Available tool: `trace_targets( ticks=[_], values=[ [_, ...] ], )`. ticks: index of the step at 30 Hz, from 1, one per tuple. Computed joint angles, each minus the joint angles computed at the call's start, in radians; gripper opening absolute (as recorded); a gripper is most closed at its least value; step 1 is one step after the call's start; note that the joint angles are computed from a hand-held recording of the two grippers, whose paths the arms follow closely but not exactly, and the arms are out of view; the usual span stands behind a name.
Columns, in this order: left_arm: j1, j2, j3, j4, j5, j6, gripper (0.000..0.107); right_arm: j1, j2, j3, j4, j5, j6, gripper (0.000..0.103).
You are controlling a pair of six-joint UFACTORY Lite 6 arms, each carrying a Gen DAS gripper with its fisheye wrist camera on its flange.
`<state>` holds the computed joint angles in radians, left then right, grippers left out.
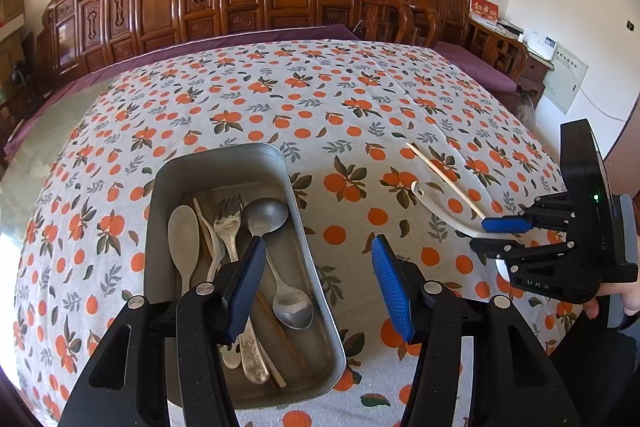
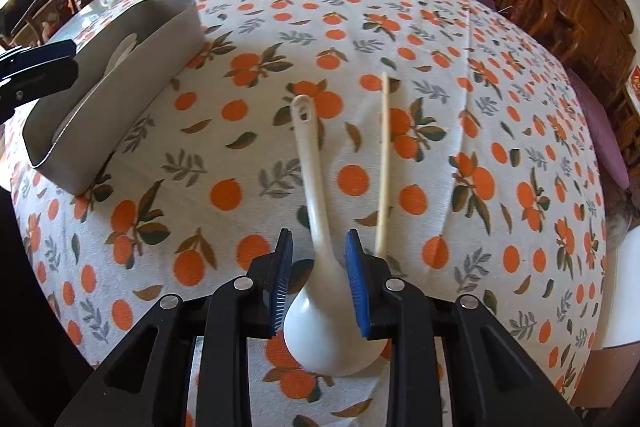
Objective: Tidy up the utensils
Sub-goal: 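Move the right tool to the white plastic spoon and grasp its handle, then grasp the wooden chopstick with the left tool while the right tool holds the white spoon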
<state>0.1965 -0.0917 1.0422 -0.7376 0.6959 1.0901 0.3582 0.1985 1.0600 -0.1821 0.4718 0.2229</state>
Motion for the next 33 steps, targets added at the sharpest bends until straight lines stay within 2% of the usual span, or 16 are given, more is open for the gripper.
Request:
trace_targets(
  ticks=[4,6,7,9,17,23,33],
  values=[
    [0.006,-0.001,0.0,-0.002,0.005,0.006,0.052,-0.008,0.028,0.019,0.032,0.008,-0.023,0.029],
    [0.004,-0.003,-0.002,0.0,0.006,0.008,0.052,-0.028,0.024,0.016,0.126,0.001,-0.104,0.023],
    [0.003,-0.006,-0.005,-0.001,0.005,0.009,0.052,-0.029,0.021,0.012,0.134,-0.002,-0.11,0.015],
    [-0.003,-0.014,-0.014,0.0,0.002,0.01,0.052,-0.022,0.016,0.005,0.133,-0.007,-0.112,0.012],
    [-0.074,-0.078,-0.072,0.031,-0.029,-0.044,0.052,-0.036,-0.088,-0.081,0.166,-0.053,-0.134,0.011],
    [-0.168,-0.134,-0.122,0.077,-0.076,-0.127,0.052,-0.168,-0.176,-0.123,0.285,-0.079,-0.273,0.011],
    [-0.359,-0.032,-0.077,0.235,-0.175,-0.362,0.052,-0.328,-0.154,-0.146,0.295,-0.163,-0.333,0.011]
  ],
)
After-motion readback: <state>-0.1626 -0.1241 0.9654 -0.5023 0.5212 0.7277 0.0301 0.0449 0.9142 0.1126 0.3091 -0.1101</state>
